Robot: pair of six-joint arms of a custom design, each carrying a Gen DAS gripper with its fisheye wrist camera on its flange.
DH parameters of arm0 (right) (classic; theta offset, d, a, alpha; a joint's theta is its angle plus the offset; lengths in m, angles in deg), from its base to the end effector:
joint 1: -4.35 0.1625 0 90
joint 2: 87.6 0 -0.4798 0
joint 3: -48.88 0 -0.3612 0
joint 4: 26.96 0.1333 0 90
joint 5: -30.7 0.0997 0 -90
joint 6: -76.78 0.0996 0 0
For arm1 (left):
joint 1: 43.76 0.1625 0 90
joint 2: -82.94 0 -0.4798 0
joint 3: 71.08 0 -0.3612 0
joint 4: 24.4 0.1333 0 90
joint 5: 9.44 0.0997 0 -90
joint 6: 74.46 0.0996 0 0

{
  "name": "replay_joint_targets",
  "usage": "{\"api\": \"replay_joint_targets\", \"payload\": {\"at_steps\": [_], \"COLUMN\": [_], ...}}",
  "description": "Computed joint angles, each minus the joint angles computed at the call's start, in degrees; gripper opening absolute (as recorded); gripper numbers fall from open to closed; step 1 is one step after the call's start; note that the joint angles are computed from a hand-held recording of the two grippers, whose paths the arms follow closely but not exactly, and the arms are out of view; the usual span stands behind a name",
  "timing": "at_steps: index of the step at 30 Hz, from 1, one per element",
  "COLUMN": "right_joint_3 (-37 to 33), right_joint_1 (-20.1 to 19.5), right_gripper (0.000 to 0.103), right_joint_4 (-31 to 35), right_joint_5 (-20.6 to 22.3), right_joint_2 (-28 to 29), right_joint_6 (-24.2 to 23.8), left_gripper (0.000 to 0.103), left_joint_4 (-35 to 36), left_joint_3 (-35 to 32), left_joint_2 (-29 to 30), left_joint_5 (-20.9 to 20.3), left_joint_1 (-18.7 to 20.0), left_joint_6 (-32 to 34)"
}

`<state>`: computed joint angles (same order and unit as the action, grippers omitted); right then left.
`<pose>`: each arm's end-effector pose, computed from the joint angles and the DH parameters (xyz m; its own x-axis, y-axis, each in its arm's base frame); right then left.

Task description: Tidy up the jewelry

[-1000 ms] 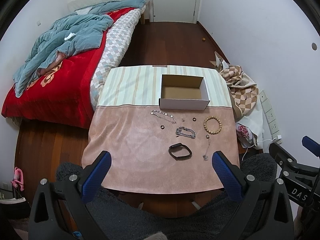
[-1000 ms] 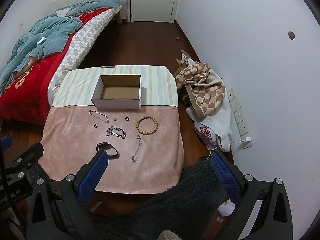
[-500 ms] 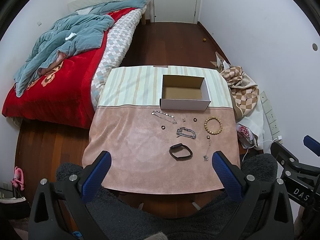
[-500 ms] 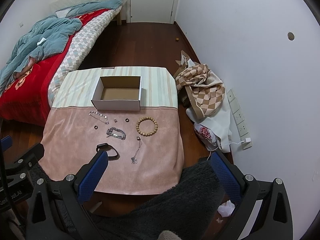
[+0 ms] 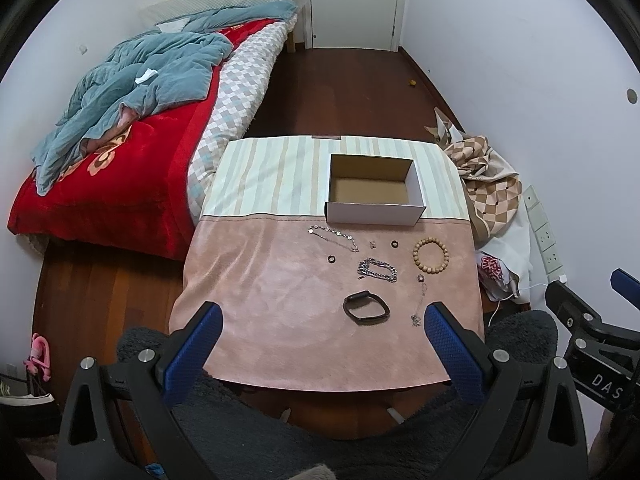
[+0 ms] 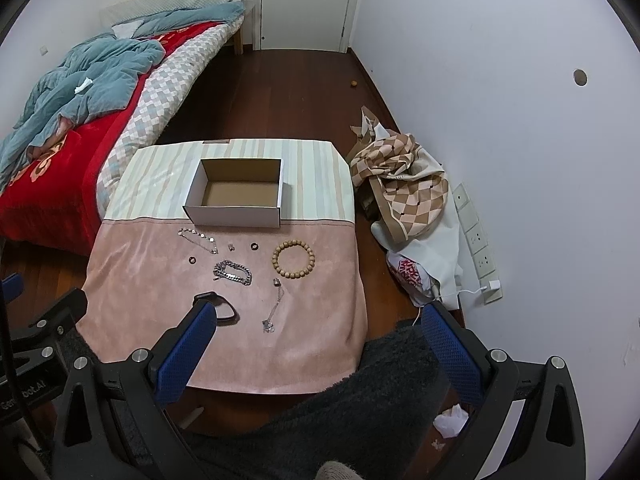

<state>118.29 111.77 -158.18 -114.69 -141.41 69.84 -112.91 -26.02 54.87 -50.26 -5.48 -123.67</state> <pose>0.2722 -0.6960 0.4447 -0.6111 0.0643 0.7889 -0.3463 0.8745 -0.3396 -0.5323 -0.6859 0.1894 -0.7052 -0.0125 -0.7089 0.3223 0.8849 -0.3363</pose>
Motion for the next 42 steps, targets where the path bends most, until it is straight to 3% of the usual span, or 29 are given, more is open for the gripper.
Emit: {"api": "replay_joint_targets", "payload": {"at_steps": [33, 42], "right_joint_3": [0.1, -2.0], "right_joint_1": [0.1, -2.9], "right_gripper": [0.103, 0.103], "right_joint_4": [-1.7, -4.6], "right_joint_5": [-0.6, 0.4], "right_joint_2": [0.1, 2.5], "right_joint_6": [-1.0, -1.5], "left_gripper": [0.103, 0.103], "left_joint_4": [0.0, -0.3], "left_joint_3": [-1.2, -4.0], "left_joint_2": [0.7, 4.5], "left_joint_5": [-0.6, 2.7], "left_joint_1": [0.2, 4.1], "left_joint_6": [0.9, 1.2]}}
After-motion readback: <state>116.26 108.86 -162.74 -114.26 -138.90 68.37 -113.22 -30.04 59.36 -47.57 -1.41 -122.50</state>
